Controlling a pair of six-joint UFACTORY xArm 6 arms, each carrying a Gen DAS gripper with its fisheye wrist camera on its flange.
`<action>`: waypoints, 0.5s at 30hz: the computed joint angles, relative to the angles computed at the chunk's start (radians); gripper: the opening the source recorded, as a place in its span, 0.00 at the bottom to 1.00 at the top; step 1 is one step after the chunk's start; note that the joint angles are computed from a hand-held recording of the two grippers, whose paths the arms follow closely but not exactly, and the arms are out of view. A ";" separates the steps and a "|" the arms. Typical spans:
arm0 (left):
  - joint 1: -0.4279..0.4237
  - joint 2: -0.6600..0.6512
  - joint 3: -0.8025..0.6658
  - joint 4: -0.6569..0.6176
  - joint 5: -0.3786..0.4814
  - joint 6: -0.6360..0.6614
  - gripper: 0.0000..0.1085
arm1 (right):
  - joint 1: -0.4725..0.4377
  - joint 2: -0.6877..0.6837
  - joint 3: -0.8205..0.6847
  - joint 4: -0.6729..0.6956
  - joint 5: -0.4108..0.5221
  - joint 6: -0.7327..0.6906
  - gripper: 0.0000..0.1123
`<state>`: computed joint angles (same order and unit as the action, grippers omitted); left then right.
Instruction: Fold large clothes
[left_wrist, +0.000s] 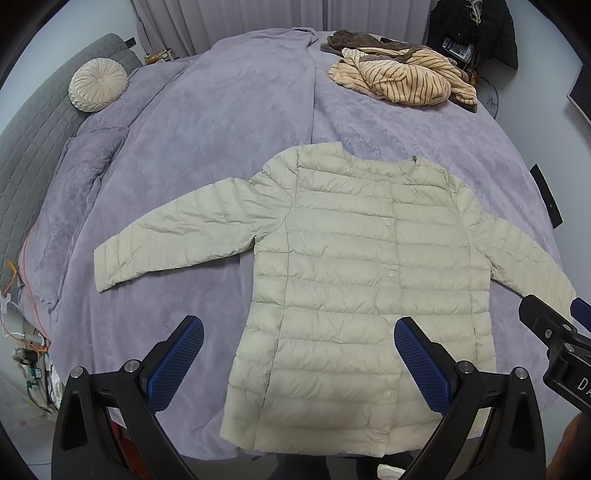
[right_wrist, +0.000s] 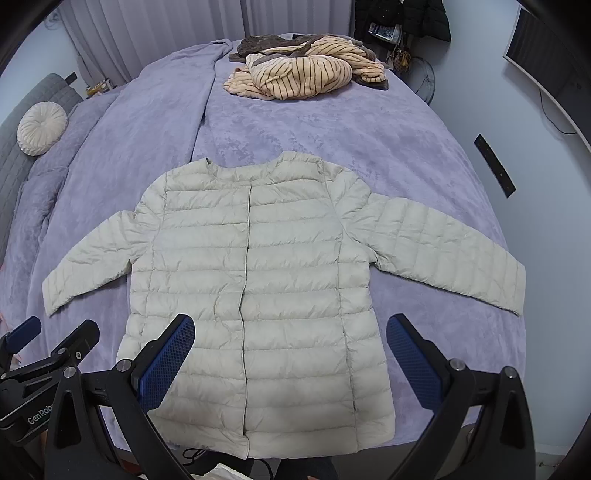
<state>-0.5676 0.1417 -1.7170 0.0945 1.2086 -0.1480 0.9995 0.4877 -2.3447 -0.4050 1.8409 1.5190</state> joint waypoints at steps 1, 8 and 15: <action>0.000 0.000 0.000 0.000 0.000 0.000 0.95 | 0.000 -0.008 0.012 0.001 -0.003 0.002 0.92; 0.000 -0.008 0.012 0.003 0.000 -0.002 0.95 | 0.001 0.000 0.000 -0.001 0.002 0.001 0.92; -0.001 -0.009 0.005 0.007 -0.002 0.001 0.95 | 0.004 -0.018 0.025 -0.008 -0.002 0.002 0.92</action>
<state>-0.5681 0.1331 -1.7118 0.1016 1.2068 -0.1469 1.0033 0.4697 -2.3196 -0.4126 1.8384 1.5215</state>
